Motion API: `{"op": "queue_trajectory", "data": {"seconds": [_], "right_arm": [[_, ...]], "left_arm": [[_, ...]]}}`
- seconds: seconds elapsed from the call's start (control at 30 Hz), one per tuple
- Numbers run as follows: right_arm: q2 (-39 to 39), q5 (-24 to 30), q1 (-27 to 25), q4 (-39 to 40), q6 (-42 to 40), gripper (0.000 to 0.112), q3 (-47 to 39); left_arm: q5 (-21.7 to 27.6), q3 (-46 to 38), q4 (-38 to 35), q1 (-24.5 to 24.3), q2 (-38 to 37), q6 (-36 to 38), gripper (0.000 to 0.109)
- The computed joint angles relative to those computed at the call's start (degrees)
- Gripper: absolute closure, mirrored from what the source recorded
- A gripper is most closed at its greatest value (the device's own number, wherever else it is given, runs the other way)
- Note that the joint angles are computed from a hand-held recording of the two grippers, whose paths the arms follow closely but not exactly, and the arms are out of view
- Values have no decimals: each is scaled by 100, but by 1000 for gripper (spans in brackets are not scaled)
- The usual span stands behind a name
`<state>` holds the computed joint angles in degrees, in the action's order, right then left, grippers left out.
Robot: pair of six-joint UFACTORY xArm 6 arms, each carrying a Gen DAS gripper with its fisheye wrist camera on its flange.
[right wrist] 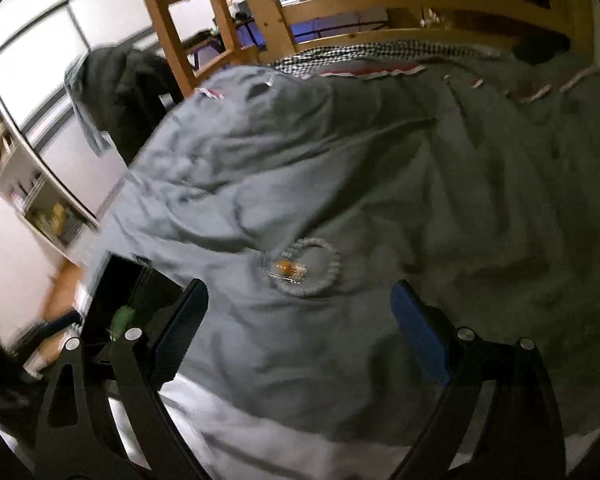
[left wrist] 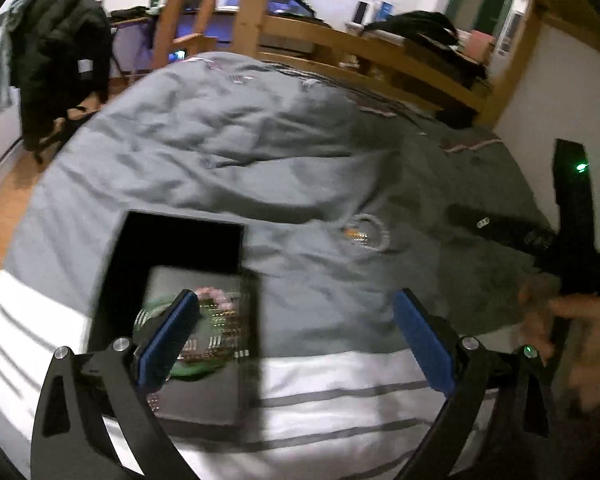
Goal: Organize jewelry
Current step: 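Move both tools toward the white bead bracelet and gold charm on the duvet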
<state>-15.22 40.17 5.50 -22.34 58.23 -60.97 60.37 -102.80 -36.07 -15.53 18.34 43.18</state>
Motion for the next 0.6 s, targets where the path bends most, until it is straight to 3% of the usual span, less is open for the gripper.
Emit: {"op": "queue_trajectory", "data": {"seconds": [0.13,0.27,0.37,0.43,0.6], "right_arm": [[-314,-610,-178,-63,-179,33,671],[-400,-1557,-395,94,-413,38,1257],[-110,-2008,-531,-22,-298,48,1333],[141,-2299,-615,107,-307,62,1323],[815,-2927,-674,534,-718,64,1155]], "left_arm": [[-578,288,-29,-497,-44,-179,12],[-897,-328,266,-840,512,-933,12],[-995,-1215,637,-1043,1202,-1441,12],[-966,-1736,838,-1114,1613,-1707,13],[-1115,-1561,998,-1141,1728,-1650,13]]}}
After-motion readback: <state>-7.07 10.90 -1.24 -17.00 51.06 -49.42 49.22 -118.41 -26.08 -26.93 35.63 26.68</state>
